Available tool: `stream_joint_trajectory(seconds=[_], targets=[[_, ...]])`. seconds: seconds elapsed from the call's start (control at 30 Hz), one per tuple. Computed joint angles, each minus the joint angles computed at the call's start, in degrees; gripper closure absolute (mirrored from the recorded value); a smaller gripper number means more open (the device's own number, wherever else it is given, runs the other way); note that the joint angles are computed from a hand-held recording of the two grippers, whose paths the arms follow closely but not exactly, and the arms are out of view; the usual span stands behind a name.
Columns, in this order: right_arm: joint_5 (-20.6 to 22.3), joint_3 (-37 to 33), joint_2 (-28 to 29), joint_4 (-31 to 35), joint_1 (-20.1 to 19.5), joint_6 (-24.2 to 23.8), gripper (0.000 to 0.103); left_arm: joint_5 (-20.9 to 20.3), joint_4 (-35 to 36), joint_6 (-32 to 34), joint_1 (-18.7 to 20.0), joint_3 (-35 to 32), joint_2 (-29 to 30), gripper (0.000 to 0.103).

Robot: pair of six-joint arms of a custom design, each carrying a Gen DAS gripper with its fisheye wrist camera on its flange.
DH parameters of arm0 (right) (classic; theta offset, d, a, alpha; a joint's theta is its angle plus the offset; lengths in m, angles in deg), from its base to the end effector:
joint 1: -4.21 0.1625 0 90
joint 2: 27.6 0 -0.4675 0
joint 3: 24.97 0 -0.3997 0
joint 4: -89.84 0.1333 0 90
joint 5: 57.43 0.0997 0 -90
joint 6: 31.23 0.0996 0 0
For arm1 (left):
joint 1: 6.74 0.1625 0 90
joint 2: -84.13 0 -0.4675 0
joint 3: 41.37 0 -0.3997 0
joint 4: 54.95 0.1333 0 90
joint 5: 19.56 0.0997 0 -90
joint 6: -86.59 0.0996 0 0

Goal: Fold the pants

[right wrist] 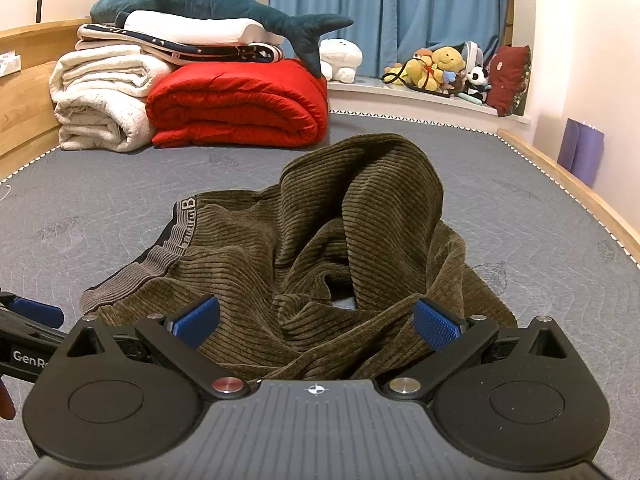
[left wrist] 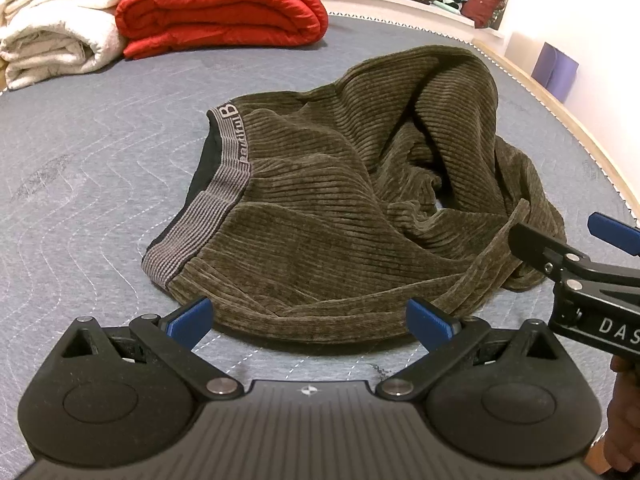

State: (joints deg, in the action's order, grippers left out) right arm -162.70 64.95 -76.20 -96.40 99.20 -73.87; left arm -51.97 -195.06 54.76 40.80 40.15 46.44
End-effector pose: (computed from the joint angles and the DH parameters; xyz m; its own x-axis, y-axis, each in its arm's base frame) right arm 0.1715 -0.7331 0.2756 -0.6869 -0.2916 0.6657 -0.7005 0.5098 -0.4995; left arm -0.3549 -0.7098 0.1294 -0.7428 -0.1372 -0.6553 0.3287 0.7779 -0.5355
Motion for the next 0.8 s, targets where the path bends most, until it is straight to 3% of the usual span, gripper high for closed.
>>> stream_joint_trajectory(seconds=[0.3,0.53,0.57,0.63,0.7,0.73,0.8], targets=[[-0.2,-0.2,-0.2,0.6,-0.1,0.4,0.001,0.2,-0.1,-0.7,0.0,0.5,-0.6,0.000],[0.3,-0.2,0.8,-2.6,-0.3,-1.2,0.003,1.6,-3.5,1.5,0.0,0.9,-1.0,0.000],[0.8,-0.5,0.8,-2.3,-0.4,-0.5,0.006,1.8,-1.6,0.2,0.2,0.3,-1.3,0.005],[1.9,-0.9,1.0,-3.1,-0.6,-0.2,0.008,-0.2,2.5,-2.2,0.7,-1.4,-2.2,0.029],[2.4,-1.5,1.2,-2.8,-0.6,1.4,0.012,-2.8,-0.3,1.4,1.3,-2.2,-3.0,0.067],[2.5,-1.7,1.2,-2.6,-0.6,1.8,0.014,-2.8,-4.3,6.3,1.5,-2.3,-3.1,0.074],[1.8,-2.0,0.7,0.6,-0.4,3.6,0.019,-0.1,-11.5,14.4,1.7,-2.2,-2.7,0.075]])
